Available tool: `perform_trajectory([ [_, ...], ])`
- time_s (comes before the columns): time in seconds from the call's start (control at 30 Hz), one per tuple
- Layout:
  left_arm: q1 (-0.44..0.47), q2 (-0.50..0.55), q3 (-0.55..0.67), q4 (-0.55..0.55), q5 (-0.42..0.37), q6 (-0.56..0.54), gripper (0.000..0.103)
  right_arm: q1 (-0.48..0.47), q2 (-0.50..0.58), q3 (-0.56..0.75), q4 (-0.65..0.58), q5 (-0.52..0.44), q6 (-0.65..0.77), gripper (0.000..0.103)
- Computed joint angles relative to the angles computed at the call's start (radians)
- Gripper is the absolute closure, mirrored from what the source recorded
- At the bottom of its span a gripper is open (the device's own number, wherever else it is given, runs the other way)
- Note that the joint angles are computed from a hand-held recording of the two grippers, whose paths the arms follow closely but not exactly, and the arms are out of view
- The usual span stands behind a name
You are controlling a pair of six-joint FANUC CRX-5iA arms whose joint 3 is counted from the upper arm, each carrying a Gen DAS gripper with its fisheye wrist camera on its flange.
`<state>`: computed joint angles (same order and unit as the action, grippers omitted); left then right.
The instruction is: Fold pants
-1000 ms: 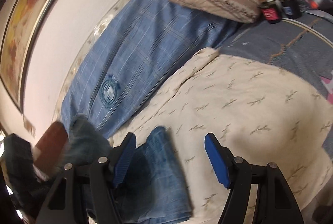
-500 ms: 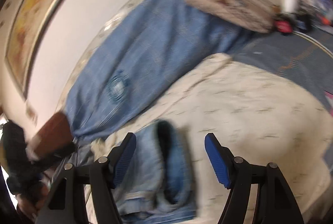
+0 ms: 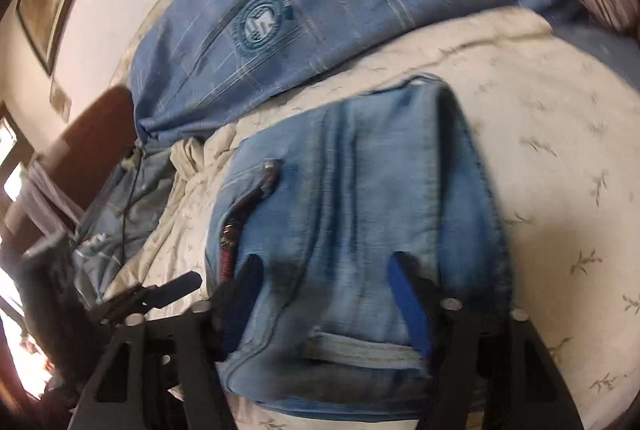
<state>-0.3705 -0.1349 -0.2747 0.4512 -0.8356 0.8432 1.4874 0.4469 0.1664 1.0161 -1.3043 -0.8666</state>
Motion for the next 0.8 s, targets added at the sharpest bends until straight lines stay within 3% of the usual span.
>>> perform_trajectory([
  [0.07,0.015,0.018,0.027,0.005,-0.045,0.018,0.025,0.002,-0.044,-0.089,0.05,0.046,-0.106,0.046],
  [0.17,0.023,0.02,0.064,-0.001,-0.081,0.041,0.025,0.009,-0.022,-0.029,0.019,-0.006,-0.043,0.045],
  [0.23,0.015,0.02,0.101,-0.035,-0.075,0.084,0.025,0.013,0.008,0.03,0.037,-0.074,0.029,0.044],
  [0.4,0.006,0.034,0.173,-0.069,-0.006,0.16,0.025,-0.01,0.026,0.066,0.173,-0.105,0.115,0.044],
  [0.6,-0.042,0.136,0.299,-0.18,0.015,0.257,0.025,-0.071,-0.017,0.007,0.197,-0.055,0.092,0.044],
  [0.8,-0.089,0.232,0.387,-0.295,-0.017,0.36,0.025,-0.112,-0.062,-0.071,0.156,0.037,0.029,0.044],
])
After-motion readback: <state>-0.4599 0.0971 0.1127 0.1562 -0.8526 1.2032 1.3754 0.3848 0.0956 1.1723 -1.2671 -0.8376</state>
